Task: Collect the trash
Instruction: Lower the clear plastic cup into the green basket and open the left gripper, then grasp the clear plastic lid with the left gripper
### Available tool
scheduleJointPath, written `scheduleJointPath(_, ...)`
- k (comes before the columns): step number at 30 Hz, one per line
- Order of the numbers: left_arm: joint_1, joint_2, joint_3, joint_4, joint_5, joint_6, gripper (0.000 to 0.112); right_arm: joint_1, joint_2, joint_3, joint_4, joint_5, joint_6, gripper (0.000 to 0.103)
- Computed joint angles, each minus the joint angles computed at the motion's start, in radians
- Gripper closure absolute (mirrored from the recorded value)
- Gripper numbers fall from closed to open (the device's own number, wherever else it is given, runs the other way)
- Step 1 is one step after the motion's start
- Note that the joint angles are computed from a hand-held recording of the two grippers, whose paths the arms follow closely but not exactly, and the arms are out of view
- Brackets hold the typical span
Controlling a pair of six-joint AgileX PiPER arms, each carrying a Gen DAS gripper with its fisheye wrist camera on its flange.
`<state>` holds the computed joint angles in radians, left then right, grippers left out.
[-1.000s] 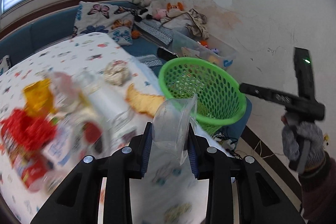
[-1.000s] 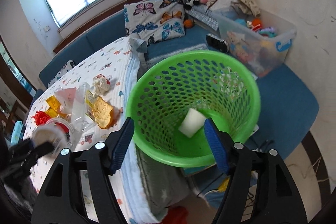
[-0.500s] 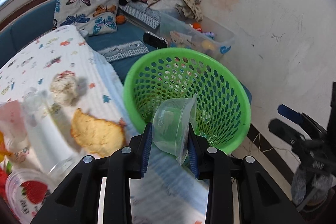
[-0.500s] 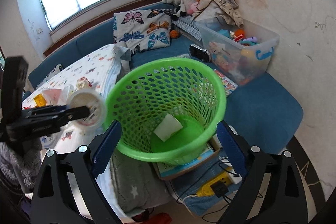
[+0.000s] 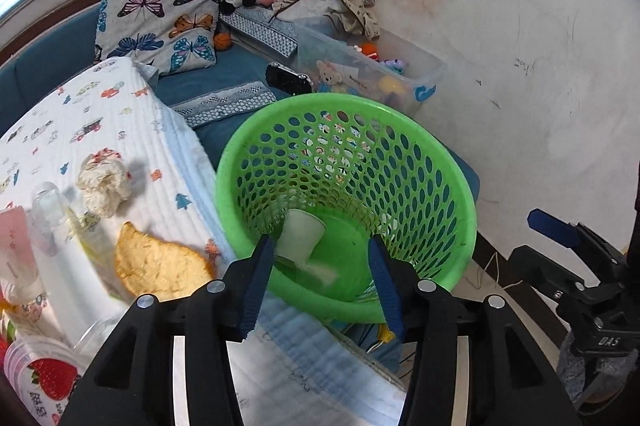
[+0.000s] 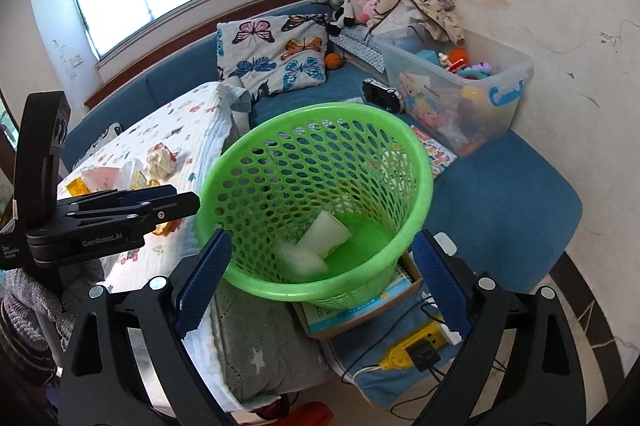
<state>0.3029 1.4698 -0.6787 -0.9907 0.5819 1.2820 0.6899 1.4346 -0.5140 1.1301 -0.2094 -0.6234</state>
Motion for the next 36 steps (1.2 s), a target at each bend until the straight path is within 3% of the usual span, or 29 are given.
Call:
scheduleJointPath(5,0.113,-0.074,0.034,-0.003,0.054,0.04,0.065,0.027,0.012,-0.015,0.002,-0.004,0.004,0.012)
scheduleJointPath(12,0.381,-0.158,0.06,0.006,0.186,0.135,0.065,0.095,0.045,-0.069,0.038,-0.002,-0.034,0.012)
scheduleJointPath(24,0.878,-0.149,0.016,0.012,0.393,0.384,0.065,0.225,0.124,-0.176,0.11,-0.012,-0.097,0.012)
scheduleJointPath(29,0.94,-0.08,0.005,0.023,0.38,0.463,0.065,0.248,0.15,-0.202,0.126,-0.003,-0.111,0.012)
scheduleJointPath(36,0.921,-0.015,-0.007,0.014,0.32,0.488,0.065,0.264,0.178,-0.225,0.161,0.003,-0.145,0.012)
